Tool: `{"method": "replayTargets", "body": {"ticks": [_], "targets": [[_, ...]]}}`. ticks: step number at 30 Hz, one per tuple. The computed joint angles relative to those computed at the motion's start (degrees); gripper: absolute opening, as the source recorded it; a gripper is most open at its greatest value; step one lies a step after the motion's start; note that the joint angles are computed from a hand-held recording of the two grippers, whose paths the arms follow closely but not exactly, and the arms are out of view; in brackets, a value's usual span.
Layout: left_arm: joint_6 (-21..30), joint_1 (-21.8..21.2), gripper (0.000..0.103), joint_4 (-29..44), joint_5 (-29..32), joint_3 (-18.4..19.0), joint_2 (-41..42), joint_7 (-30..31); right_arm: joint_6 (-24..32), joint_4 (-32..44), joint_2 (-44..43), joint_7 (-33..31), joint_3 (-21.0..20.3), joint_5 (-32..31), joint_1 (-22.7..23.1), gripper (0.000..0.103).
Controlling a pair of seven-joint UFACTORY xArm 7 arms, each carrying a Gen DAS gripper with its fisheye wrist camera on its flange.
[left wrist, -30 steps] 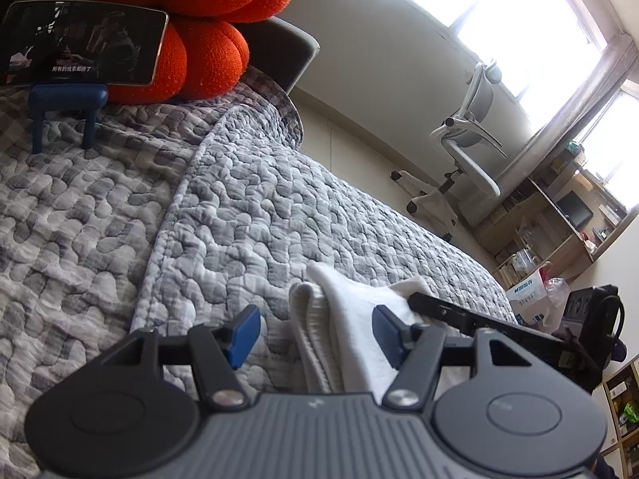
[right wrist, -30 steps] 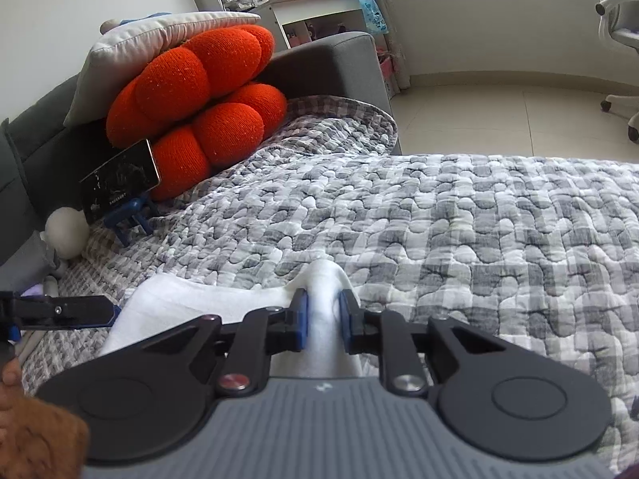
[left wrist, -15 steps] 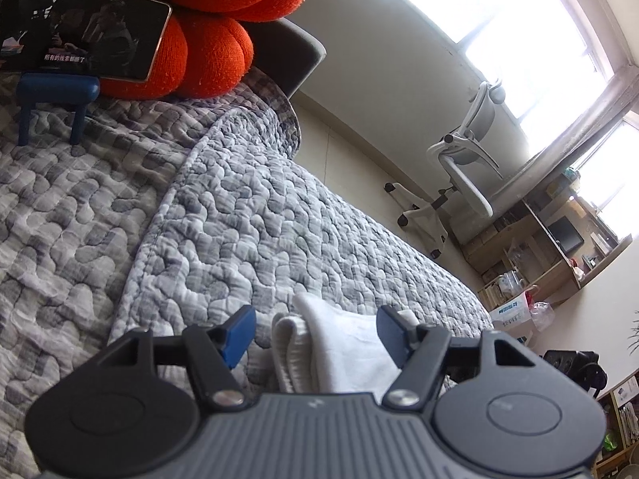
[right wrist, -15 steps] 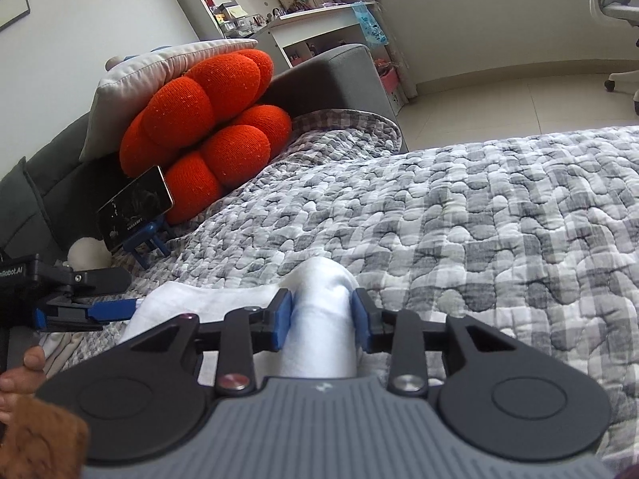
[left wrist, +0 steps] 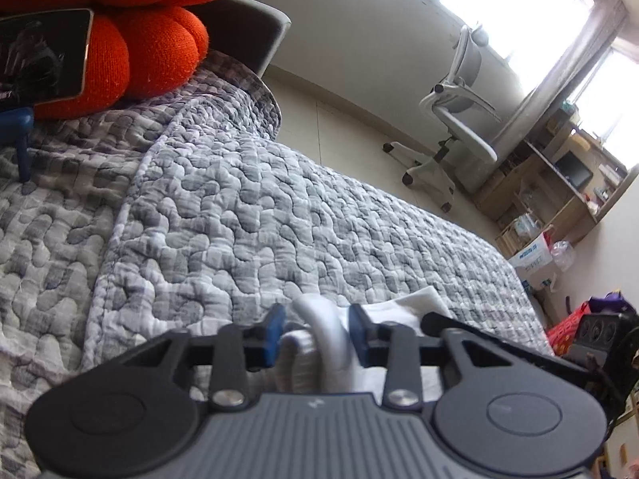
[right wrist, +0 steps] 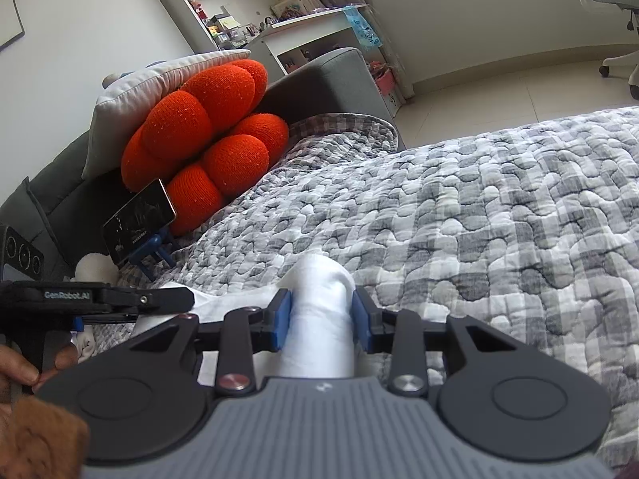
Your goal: Fold clothes
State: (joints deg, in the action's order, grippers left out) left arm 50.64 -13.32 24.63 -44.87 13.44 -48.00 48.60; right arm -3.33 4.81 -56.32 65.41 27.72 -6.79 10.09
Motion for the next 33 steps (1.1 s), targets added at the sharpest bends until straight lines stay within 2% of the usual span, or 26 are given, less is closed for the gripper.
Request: {"method": "replayTargets", "body": {"ticks": [2,9,12,14,15,16,17,18,23,33], "targets": [[-1.2,-0.3,0.019,-0.4,-0.6,-0.1,-0.3,0.8,-0.1,-0.1,-0.1,0.2,0.1,0.1,-0.1,0.036],[-3.0,-1.2,0.02,-0.8,-1.2,0.7,0.0,3.0,0.9,0.0,-0.8,0.7,0.5,-0.2,0.1,0.037],[-0.8,-1.5,0.023,0.7,-2.3,2.7,2.7,3.2,1.0,0.0,-0.9,1.0,0.9,-0.4,0.0,0.038],[1.2,-1.4,0.036,1.8,-3.5,3.4,4.2,3.7,1.1,0.1,-1.1,1.3,1.1,-0.5,0.0,0.039],[2.1,-1.1,0.036,2.2,-4.1,3.5,4.7,4.1,0.8,-0.2,-1.3,1.8,1.2,-0.3,0.0,0.039],[2.5,-0.8,0.035,2.3,-4.4,3.1,4.9,4.6,0.4,-0.5,-1.6,2.2,1.3,-0.2,0.0,0.039],[2.0,-0.4,0.021,2.0,-4.5,2.1,4.3,5.6,0.1,-0.8,-1.8,2.7,1.4,0.0,0.0,0.039],[1.1,0.0,0.017,1.4,-4.5,1.1,3.3,6.6,-0.3,-1.1,-2.1,3.2,1.4,0.1,0.0,0.04],[-1.6,-0.2,0.013,-0.5,-5.7,0.2,0.1,9.5,-0.4,-2.9,-4.8,6.5,1.9,1.1,0.9,0.04],[-3.6,-1.5,0.011,-0.9,-9.5,2.4,0.6,12.1,0.6,-2.6,-5.6,8.7,2.7,-0.7,0.5,0.041]]}}
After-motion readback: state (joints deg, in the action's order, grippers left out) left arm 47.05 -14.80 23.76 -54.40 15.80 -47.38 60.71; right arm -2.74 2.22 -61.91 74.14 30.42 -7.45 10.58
